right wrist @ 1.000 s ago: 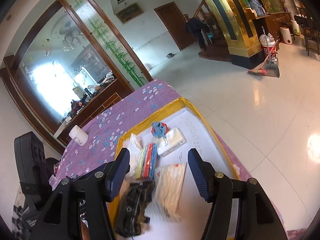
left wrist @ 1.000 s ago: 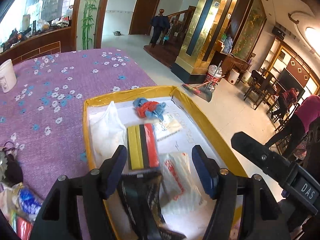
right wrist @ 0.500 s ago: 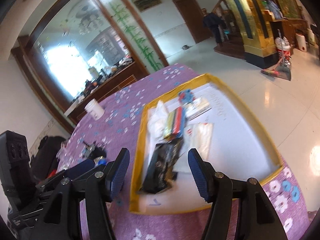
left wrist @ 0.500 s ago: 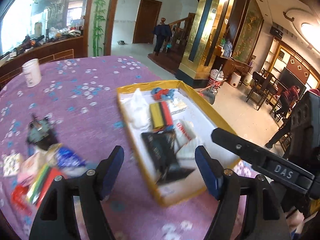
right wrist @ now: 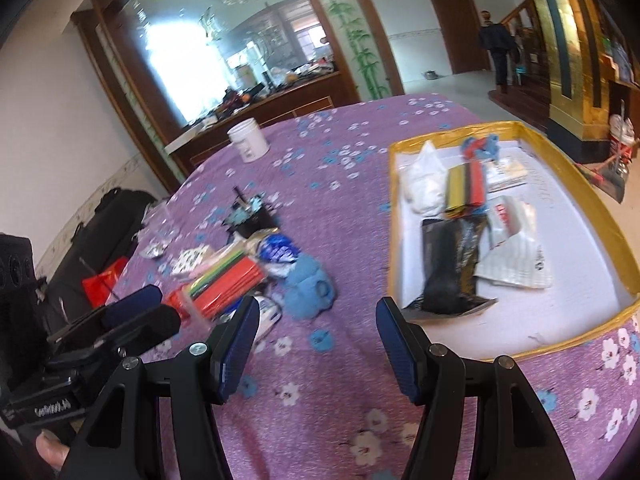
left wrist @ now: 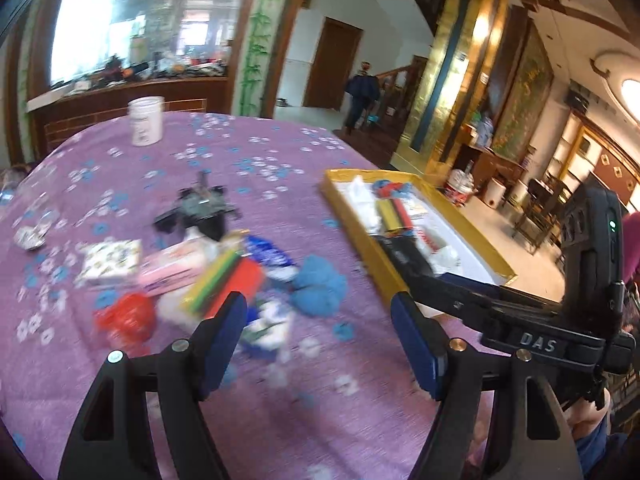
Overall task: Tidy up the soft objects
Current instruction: 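Withdraw both tools from the tray back toward the pile, then grasp the red plastic bag with the left gripper while the right grasps the blue knitted cloth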
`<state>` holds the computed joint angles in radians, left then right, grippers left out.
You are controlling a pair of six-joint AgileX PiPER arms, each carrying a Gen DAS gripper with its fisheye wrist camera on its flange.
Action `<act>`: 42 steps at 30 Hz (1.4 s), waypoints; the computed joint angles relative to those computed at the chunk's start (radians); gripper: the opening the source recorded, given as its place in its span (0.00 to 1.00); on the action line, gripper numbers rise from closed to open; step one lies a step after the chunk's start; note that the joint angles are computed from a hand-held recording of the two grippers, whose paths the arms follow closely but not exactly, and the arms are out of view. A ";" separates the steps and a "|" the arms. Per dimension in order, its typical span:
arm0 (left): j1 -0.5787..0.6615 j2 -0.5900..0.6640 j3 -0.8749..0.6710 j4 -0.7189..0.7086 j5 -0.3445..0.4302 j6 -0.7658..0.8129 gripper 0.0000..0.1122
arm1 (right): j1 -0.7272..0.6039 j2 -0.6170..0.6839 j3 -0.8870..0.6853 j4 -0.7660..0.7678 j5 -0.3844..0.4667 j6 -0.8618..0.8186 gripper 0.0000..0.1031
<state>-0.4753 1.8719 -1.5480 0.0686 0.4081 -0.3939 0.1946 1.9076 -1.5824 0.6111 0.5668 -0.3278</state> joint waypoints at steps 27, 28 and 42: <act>0.278 -0.029 0.175 -0.094 0.022 0.135 0.78 | 0.120 0.200 -0.301 -0.024 0.195 0.030 0.63; 0.278 0.002 0.125 -0.091 0.060 0.158 0.78 | 0.116 0.197 -0.299 -0.035 0.189 0.045 0.63; 0.269 0.268 -0.241 -0.050 0.283 0.201 0.51 | 0.123 0.412 -0.669 -0.404 0.337 0.378 0.63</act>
